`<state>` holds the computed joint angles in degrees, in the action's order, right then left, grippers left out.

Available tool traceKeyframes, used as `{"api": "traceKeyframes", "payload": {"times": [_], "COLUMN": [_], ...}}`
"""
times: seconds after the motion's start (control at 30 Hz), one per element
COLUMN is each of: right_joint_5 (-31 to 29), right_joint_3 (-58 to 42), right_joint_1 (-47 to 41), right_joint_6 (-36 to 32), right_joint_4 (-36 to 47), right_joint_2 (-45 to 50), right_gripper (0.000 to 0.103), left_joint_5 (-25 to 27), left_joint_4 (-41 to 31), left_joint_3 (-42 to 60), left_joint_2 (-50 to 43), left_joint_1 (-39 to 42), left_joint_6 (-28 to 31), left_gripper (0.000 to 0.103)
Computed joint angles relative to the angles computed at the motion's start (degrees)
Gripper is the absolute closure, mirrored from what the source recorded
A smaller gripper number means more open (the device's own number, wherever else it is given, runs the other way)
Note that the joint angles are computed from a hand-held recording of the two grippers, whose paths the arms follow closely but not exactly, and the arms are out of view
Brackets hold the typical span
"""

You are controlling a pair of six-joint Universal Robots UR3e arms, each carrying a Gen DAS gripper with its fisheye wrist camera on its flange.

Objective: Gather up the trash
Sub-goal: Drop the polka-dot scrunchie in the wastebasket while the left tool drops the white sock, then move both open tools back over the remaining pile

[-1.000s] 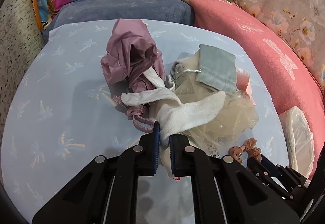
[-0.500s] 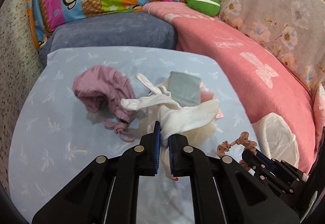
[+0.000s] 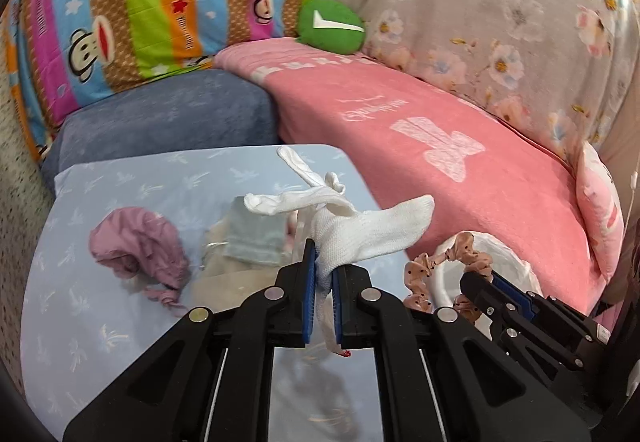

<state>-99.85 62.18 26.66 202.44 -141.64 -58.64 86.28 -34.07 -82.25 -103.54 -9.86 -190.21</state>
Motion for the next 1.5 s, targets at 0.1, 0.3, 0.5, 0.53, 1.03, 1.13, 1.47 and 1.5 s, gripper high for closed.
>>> {"api": "traceKeyframes", "payload": {"times": [0.1,0.3,0.5,0.53,1.03,1.13,1.47,1.5], "right_joint_5": [-0.2,-0.1,0.0,0.1,2.0,2.1,1.3,0.7], "right_joint_3": [5.6,15.7,24.7,26.1,37.4,38.0,38.1,38.1], "right_joint_1": [-2.0,-6.7,-11.7,-12.5,-21.2,-21.8,-22.1,-21.9], "right_joint_6": [0.3,0.4,0.7,0.8,0.5,0.5,1.0,1.3], "right_joint_4": [-2.4,-6.0,-8.9,-9.3,-12.7,-12.8,-13.0,-13.2], "right_joint_2": [-4.1,-11.7,-17.9,-18.8,-25.2,-25.3,-24.6,-24.5], "right_gripper": [0.091,0.091,0.091,0.091,0.090,0.090,0.067,0.066], "left_joint_5": [1.0,1.7,2.0,1.9,0.7,0.3,1.3,3.0], "left_joint_4": [-0.9,-3.2,-6.2,-6.8,-19.3,-22.2,-26.0,-24.0], "left_joint_3": [4.4,13.1,21.8,23.3,46.4,51.3,59.0,56.8], "left_joint_2": [-3.0,-9.0,-14.9,-15.9,-30.1,-32.8,-36.9,-35.9], "left_joint_1": [-2.9,-7.8,-11.8,-12.4,-17.6,-18.0,-18.9,-19.2], "left_joint_6": [0.5,1.2,2.1,2.3,4.2,4.3,3.6,3.1], "left_gripper": [0.096,0.096,0.096,0.096,0.095,0.094,0.047,0.043]}}
